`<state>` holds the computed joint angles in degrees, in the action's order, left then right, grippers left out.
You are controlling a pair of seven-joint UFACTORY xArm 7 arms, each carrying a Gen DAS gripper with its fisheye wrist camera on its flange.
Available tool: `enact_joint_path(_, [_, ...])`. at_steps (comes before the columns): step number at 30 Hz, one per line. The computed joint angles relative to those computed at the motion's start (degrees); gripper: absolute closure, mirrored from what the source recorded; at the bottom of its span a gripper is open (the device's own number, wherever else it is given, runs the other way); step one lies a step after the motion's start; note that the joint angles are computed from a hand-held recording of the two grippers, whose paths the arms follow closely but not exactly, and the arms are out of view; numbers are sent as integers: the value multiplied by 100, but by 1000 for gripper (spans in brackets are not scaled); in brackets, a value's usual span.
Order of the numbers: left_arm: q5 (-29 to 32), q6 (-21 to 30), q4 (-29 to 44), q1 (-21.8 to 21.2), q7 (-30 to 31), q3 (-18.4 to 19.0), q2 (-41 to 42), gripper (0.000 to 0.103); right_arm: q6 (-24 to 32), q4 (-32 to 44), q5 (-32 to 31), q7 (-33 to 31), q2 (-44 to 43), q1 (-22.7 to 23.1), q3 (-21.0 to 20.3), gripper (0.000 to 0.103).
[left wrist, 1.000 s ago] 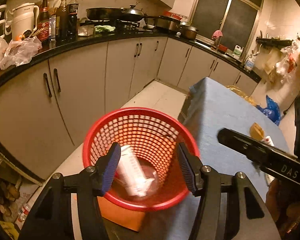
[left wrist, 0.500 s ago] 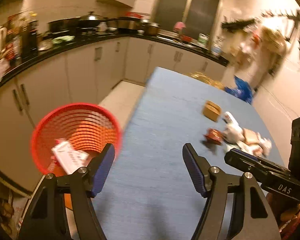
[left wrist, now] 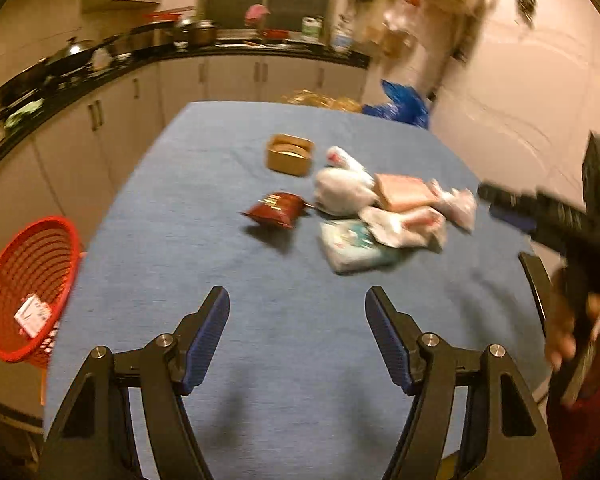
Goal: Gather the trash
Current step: 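Move both open tools back over the table, then grasp the clear plastic bag with the right tool while the left tool grasps the dark red snack wrapper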
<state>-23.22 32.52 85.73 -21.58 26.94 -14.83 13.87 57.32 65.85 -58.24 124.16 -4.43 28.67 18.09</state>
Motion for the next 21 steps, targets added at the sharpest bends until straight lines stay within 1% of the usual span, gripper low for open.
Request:
enact_joint_path(1, [64,30,-6,-55,21,-28,1,34,134,-183,114,103,-210,-20,-27,39])
enact_joint_path(3, [199,104,12,-155,48,-58,9,34,394,-430,340,285,-511,-140,-27,33])
enact_joint_path(4, [270,122,17,-210,65,-73,8,34,474,-528,433,374,-630,-227,-23,28])
enact_joint_path(5, [292,128,19,-239,102,-88,3,33,456,-620,507,375,-725,-326,-42,25])
enact_joint_path(7, [337,170,75,-301,196,-121,22,33,299,-753,673,189,-826,-523,-102,20])
enact_joint_path(8, [373,181,127,-340,221,-130,49,33,163,-780,855,39,-800,-636,-186,20])
enact_joint_path(9, [431,193,173,-373,199,-113,71,32,-44,-834,850,33,-788,-746,-215,20])
enact_joint_path(10, [531,202,246,-416,156,-87,115,31,-271,-883,833,8,-751,-860,-261,20])
enact_joint_path(12, [723,202,421,-483,44,-32,230,30,-451,-881,986,-194,-614,-1022,-329,20])
enact_joint_path(13, [826,197,504,-509,-37,5,283,29,-655,-914,1011,-249,-544,-1098,-383,20])
enact_joint_path(16, [1119,337,980,-543,-290,115,576,29,-1086,-1027,1048,-342,-402,-1216,-438,20])
enact_joint_path(18, [1279,513,1451,-542,-467,190,864,27,-1612,-1172,927,-263,-364,-1283,-489,30])
enact_joint_path(19, [1327,669,1782,-531,-537,213,1064,26,-1754,-1229,823,-185,-358,-1316,-486,36])
enact_joint_path(20, [1399,826,2135,-548,-670,262,1279,26,-1745,-1239,737,-187,-363,-1371,-397,47])
enact_joint_path(21, [1476,957,2438,-579,-808,311,1460,26,-1977,-1292,608,-173,-368,-1342,-464,53])
